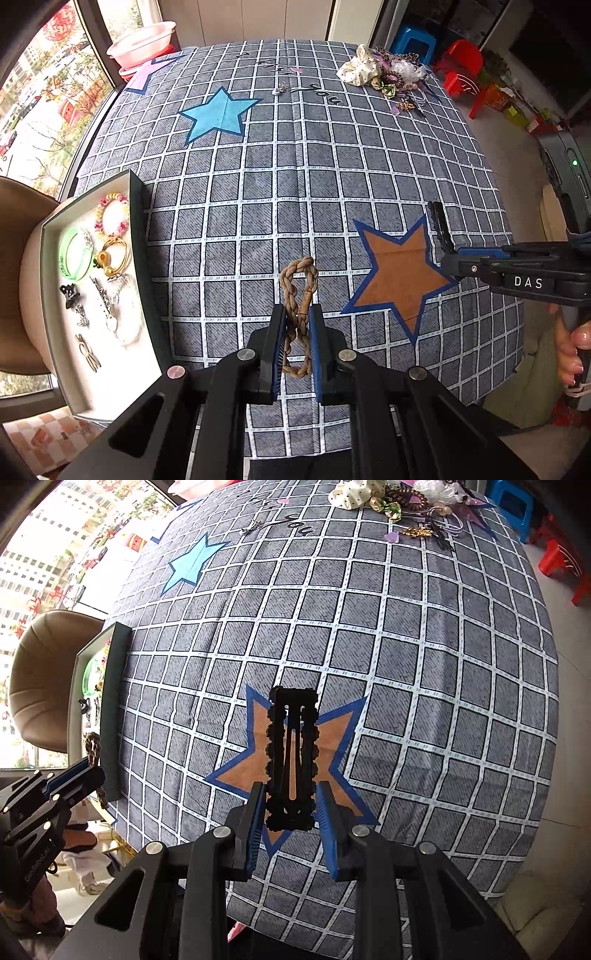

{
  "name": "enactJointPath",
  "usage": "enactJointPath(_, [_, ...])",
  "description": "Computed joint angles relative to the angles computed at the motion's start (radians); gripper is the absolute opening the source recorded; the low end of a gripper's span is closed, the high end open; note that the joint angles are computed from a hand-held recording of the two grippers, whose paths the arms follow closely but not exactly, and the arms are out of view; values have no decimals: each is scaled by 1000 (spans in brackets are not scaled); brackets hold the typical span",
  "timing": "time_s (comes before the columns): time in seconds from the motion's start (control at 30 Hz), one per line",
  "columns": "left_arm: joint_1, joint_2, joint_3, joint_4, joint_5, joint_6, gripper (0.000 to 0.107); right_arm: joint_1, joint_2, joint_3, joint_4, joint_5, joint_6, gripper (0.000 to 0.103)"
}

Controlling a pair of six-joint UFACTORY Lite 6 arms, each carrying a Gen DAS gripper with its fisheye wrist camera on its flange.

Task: Organize jewelry
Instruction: 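Carry the braided bracelet and black clip over the white tray with both tools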

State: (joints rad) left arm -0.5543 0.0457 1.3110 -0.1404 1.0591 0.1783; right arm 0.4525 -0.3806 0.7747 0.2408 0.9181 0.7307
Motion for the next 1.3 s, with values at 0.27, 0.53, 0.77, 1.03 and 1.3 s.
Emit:
enactJointPath(0.27, [200,3,10,-94,40,300,20,192,163,175,-119,-20,325,30])
enactJointPath(0.53, [399,55,69,-134,76,471,20,271,420,451,-151,-15,389,30])
enactJointPath(0.77, [519,98,106,-151,94,544,20,299,625,718,-162,38,360,30])
enactJointPath(1.03, [687,134,148,-146,115,601,20,324,820,997,-151,114,301,30])
enactJointPath(1.3, [862,190,191,-103,114,635,20,356,1128,1448,-115,233,216,30])
